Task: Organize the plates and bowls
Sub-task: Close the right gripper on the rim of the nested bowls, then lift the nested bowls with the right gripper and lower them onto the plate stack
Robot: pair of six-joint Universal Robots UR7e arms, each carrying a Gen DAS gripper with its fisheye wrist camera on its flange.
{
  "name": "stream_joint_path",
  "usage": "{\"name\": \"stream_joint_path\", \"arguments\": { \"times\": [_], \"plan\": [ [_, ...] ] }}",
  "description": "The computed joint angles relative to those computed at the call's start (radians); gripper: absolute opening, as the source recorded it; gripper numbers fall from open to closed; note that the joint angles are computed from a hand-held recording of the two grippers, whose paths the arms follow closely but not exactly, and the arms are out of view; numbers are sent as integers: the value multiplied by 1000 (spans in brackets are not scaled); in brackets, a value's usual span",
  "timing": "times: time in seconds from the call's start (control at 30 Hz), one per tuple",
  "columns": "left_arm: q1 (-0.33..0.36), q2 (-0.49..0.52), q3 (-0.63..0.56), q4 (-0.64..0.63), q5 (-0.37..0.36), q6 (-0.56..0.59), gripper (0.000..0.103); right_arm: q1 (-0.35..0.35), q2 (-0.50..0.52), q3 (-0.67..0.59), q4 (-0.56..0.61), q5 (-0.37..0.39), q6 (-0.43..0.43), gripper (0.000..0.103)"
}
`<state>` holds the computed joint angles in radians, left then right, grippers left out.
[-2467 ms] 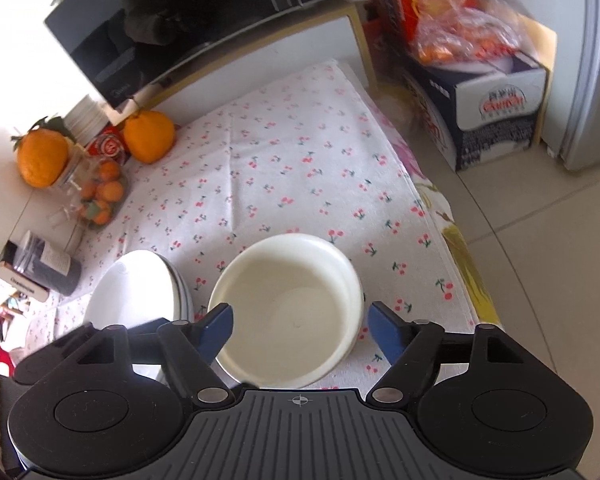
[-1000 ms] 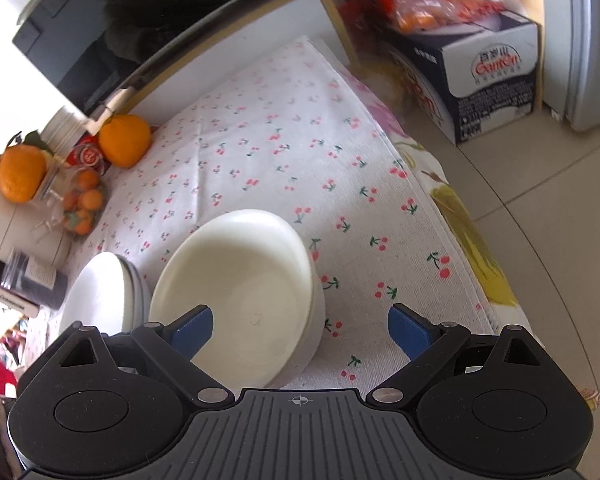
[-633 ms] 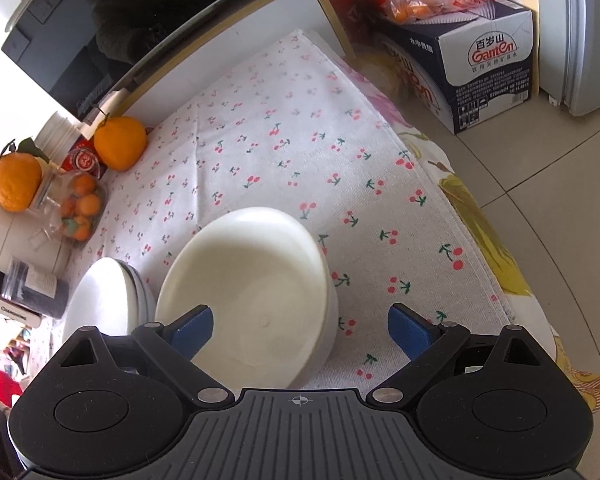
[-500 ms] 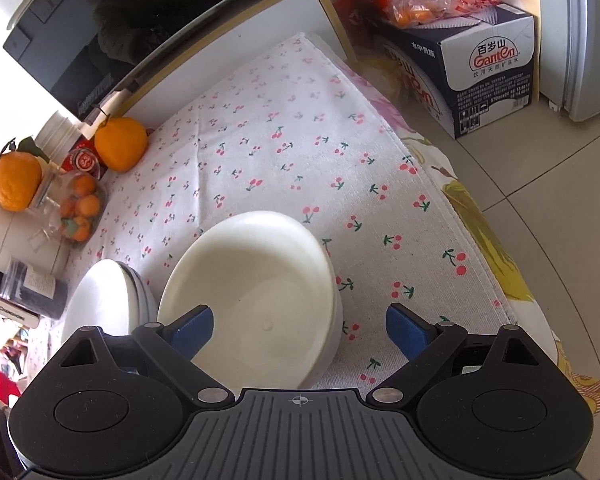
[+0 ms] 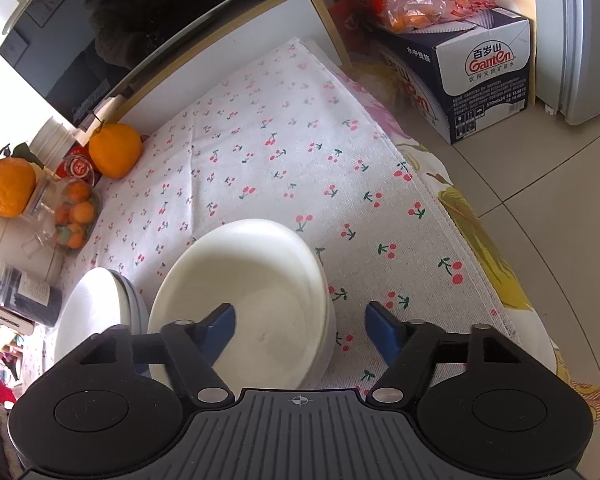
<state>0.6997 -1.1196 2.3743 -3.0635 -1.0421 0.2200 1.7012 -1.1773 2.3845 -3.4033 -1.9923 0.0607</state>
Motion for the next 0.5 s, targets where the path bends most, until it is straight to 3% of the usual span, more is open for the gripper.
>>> {"name": "stream_joint_path", "arguments": {
  "times": [0.07, 0.2, 0.5],
  "plan": [
    [2, -3, 1, -4, -8, 8, 88, 1, -1, -2, 2, 5, -16, 50],
    [3, -10, 2, -5, -17, 3, 86, 13, 12, -6, -15, -29, -52, 42],
    [2, -20, 0, -17, -30, 4, 84, 26, 7, 0, -63, -35, -85, 38]
  ]
}}
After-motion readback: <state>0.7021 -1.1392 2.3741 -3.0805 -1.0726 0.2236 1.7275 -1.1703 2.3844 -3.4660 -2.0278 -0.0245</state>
